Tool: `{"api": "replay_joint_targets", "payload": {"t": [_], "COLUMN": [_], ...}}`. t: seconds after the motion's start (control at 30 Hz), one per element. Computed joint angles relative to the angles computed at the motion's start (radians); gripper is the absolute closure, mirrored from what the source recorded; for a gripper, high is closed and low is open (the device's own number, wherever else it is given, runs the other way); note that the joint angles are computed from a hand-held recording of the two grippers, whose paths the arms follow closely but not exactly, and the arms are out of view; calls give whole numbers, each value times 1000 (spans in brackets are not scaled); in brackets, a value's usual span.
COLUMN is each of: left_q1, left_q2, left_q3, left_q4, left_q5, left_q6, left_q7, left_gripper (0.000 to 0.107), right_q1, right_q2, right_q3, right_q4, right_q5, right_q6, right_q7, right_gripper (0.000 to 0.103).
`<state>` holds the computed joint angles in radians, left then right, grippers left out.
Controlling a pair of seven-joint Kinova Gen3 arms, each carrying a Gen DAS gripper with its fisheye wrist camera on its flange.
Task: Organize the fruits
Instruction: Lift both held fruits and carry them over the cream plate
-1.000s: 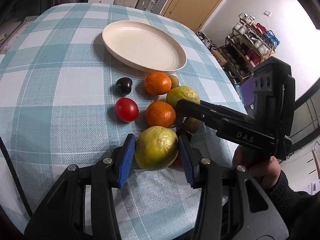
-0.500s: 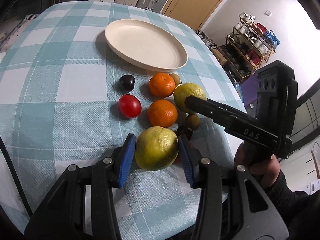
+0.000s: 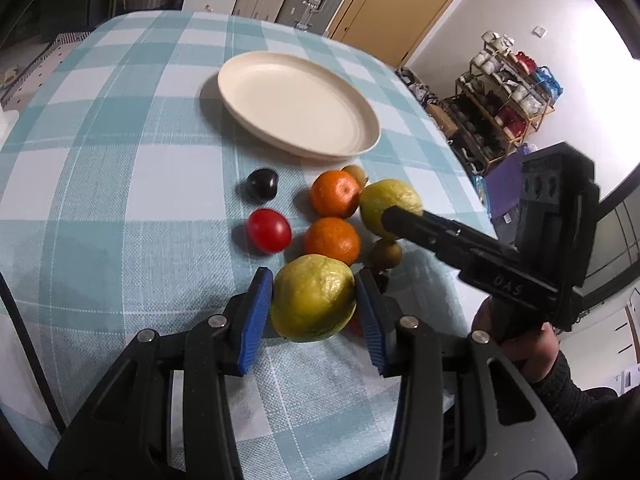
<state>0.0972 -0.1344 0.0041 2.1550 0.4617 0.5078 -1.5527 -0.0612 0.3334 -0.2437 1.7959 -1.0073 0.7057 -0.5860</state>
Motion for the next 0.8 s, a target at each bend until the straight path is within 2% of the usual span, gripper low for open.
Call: {"api": "replay_joint_targets", "payload": {"t": [0.17,0.27,0.37,0.4,0.57,0.8], "left_q1": [-11,40,17,26,38,30], "left_q2": [2,25,27,30,33,-14], "left_q3": [72,30,82,75,41,18], "left_q4": [6,3,3,3,-2,-18], "left_q5": [-116,-95,-157,-162,-109,-90], "left_q6": [-31,-23,-35,-39,-28,-20], "left_q7": [112,90,155,161,106,79], "left_gripper": [65,62,61,62,62,62], "right_q1": [1,-1,0,0,11,19], "right_q2": [-3,-2,-2,-2,-5,-12], "right_q3": [1,2,1,2,-1,6], "right_q4": [8,7,8,9,18,19], "right_q5": [-5,-4,-6,-7,-26,-64], "right_q6": [-3,-3,-4,-6,-6,0], "right_q7": [6,3,6,6,24,59], "right_gripper": [54,54,54,54,54,54]}}
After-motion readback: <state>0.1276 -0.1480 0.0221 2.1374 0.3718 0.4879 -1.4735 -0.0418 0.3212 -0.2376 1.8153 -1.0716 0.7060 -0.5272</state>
